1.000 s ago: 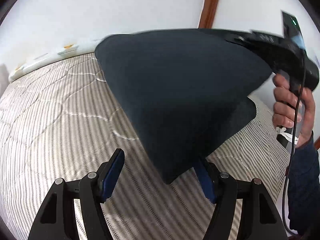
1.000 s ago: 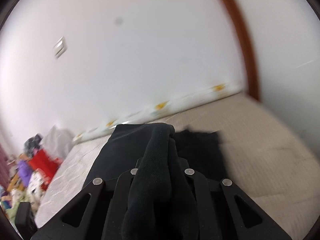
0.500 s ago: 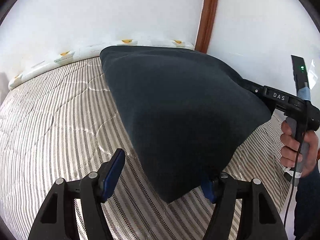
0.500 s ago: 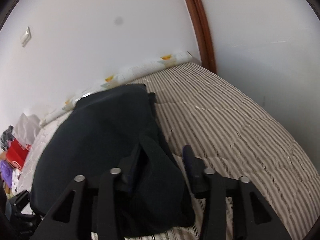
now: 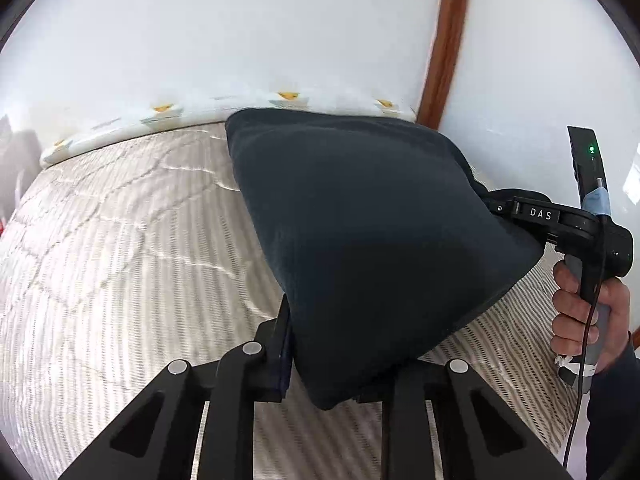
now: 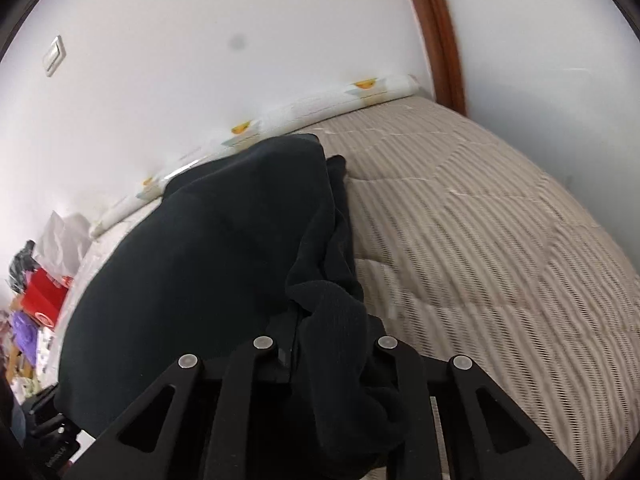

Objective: Fold small clothes

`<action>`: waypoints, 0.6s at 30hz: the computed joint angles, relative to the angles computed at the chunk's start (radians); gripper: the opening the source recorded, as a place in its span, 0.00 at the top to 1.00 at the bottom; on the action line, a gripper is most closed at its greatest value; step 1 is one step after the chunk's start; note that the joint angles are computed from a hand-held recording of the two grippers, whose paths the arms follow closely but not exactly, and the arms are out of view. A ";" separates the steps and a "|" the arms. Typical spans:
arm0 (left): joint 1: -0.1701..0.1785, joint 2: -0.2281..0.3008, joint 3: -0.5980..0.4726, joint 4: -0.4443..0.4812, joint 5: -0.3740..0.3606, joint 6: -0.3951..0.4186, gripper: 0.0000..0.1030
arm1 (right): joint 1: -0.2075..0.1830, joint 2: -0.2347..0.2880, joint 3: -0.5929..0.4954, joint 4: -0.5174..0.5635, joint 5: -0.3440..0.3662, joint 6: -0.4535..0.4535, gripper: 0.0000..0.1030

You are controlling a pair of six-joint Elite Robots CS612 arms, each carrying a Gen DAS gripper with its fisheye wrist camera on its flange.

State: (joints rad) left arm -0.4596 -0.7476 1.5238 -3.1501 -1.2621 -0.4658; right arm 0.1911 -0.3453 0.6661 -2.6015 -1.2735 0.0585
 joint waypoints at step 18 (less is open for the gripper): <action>0.045 -0.071 0.153 -0.025 0.093 -0.101 0.81 | 0.065 0.007 0.019 -0.012 0.138 -0.097 0.83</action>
